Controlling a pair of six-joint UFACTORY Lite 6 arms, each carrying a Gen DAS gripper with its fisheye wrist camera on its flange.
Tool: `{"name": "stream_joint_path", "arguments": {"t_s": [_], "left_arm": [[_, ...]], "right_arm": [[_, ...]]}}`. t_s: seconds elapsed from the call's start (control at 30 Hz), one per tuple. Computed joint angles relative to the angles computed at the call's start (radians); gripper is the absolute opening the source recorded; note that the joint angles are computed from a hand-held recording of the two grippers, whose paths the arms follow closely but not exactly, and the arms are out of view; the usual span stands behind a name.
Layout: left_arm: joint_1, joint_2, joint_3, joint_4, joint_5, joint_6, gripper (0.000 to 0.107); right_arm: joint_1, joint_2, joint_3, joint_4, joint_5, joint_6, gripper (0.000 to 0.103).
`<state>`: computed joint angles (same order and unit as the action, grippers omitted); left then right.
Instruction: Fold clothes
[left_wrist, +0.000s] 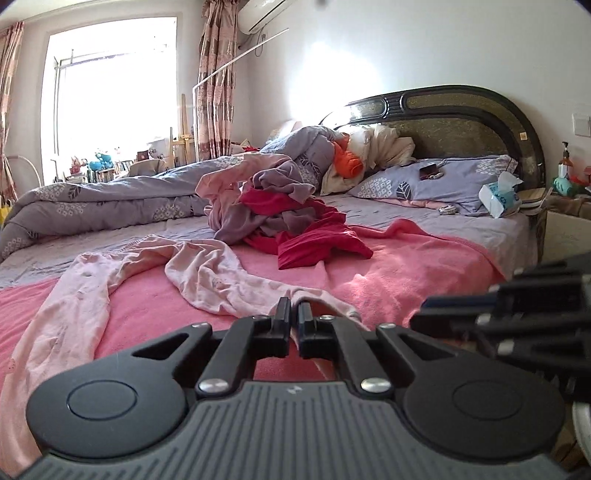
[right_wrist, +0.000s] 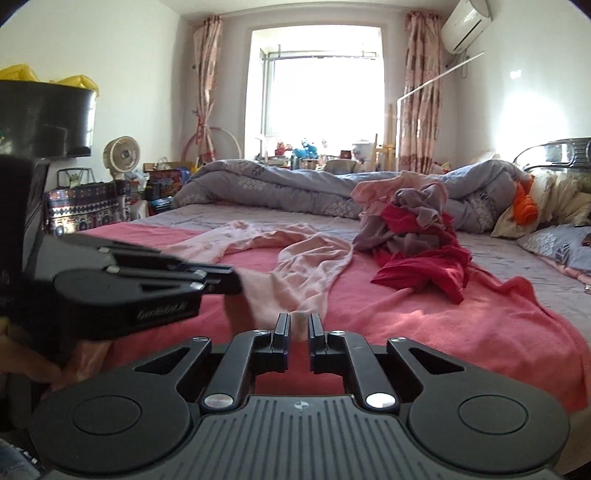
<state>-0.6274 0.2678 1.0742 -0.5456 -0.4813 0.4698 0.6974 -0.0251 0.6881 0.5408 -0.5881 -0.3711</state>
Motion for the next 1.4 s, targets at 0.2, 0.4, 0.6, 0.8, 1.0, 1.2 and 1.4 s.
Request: {"name": "stream_joint_path", "arguments": {"t_s": [0.2, 0.4, 0.6, 0.8, 1.0, 1.2, 1.4], "left_arm": [[-0.008, -0.057, -0.035, 0.056, 0.018, -0.038, 0.002], [0.022, -0.024, -0.053, 0.161, 0.057, -0.089, 0.007], [-0.021, 0.053, -0.097, 0.159, 0.068, 0.052, 0.050], [-0.048, 0.164, -0.033, -0.005, -0.033, 0.201, 0.071], [-0.063, 0.262, 0.059, -0.029, -0.166, 0.233, 0.071], [-0.050, 0.298, 0.110, 0.018, -0.191, 0.182, 0.049], [0.001, 0.184, 0.064, 0.145, -0.066, -0.021, 0.006]], "right_arm": [[0.048, 0.074, -0.010, -0.047, -0.117, 0.117, 0.039], [0.020, 0.163, 0.016, 0.007, -0.084, 0.077, 0.040], [0.031, 0.272, 0.066, 0.175, -0.053, -0.163, 0.043], [-0.027, 0.336, 0.089, 0.098, -0.126, -0.013, 0.043], [-0.067, 0.353, 0.118, 0.097, -0.170, 0.009, 0.041], [-0.115, 0.371, 0.142, -0.007, -0.136, 0.156, 0.026], [-0.010, 0.356, 0.214, 0.173, -0.186, -0.059, 0.009]]}}
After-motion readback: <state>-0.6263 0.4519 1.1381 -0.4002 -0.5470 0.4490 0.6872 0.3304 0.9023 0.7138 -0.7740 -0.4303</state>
